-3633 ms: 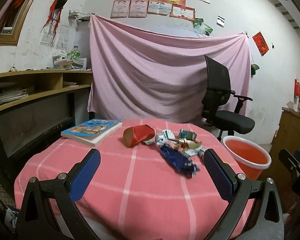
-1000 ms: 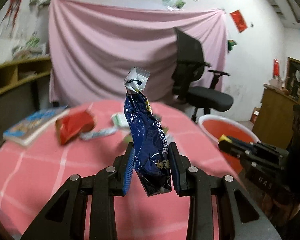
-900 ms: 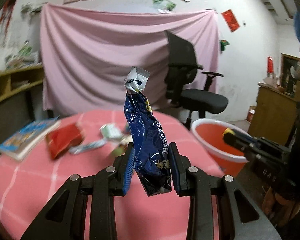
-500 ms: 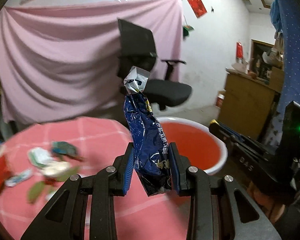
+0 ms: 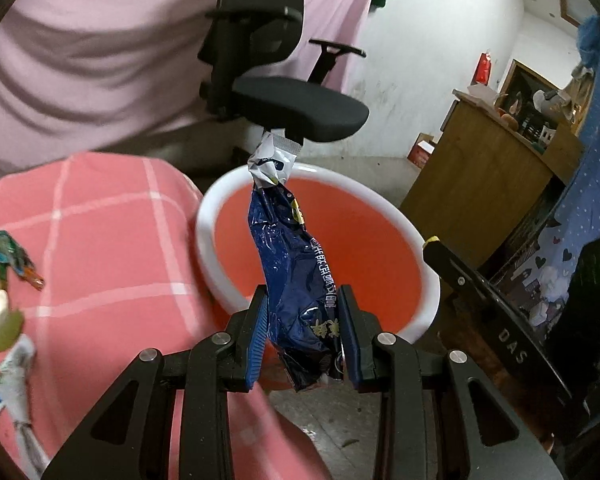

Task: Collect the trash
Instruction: 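Carry wrapper and cap over the orange bucket and open both grippers, then move both open grippers back over the table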

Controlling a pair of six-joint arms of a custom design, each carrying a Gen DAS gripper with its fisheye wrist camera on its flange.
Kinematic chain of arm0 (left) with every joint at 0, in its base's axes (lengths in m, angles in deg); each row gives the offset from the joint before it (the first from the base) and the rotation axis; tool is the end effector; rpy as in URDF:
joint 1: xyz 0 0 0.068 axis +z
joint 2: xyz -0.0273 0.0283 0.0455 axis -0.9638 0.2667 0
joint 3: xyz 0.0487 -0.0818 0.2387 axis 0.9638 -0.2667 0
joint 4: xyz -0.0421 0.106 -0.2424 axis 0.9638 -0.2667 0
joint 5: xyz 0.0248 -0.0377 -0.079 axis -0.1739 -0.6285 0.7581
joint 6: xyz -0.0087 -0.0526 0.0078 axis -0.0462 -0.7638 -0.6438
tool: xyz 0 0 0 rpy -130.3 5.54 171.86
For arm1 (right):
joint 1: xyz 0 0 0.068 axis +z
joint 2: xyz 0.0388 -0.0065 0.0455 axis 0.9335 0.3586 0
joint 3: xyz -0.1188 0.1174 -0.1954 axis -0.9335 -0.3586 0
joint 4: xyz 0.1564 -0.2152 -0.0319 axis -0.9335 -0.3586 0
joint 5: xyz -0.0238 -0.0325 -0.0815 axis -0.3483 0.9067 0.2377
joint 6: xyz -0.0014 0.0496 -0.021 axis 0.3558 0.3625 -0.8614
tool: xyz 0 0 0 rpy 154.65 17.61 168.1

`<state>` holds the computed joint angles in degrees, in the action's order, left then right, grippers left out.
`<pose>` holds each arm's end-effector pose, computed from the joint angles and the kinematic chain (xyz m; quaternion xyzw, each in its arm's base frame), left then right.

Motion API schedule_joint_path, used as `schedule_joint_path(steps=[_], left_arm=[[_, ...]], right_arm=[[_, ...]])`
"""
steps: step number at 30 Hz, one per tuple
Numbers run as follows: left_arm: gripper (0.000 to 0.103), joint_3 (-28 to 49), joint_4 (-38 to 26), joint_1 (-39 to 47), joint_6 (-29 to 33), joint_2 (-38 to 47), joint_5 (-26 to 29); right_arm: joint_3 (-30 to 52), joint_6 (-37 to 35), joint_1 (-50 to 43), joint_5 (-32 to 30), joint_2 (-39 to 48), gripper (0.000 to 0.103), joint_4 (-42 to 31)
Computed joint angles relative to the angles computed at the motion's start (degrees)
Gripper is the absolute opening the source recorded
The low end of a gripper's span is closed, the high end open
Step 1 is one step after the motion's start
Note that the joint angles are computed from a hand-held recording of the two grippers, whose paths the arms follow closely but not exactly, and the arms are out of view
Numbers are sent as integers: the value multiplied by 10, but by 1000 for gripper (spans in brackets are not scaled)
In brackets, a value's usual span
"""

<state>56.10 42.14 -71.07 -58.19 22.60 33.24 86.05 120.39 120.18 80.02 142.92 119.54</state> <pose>0.3060 -0.0055 0.1173 0.2981 0.8614 -0.2727 0.3078 0.1532 0.1456 0.0657 0.2167 0.8081 0.0597 0.5444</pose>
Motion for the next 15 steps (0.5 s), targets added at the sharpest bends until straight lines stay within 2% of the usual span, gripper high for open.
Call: schedule_joint_path(steps=[7, 9, 15], left_arm=[[34, 38, -29, -9, -24, 31, -18], [37, 41, -29, -7, -27, 34, -23], [38, 2, 1, 33, -32, -10, -2]], right_arm=[[-19, 29, -32, -46, -17, 17, -3], [-24, 32, -31, -46, -23, 23, -2], [-10, 26, -12, -28, -38, 24, -31]])
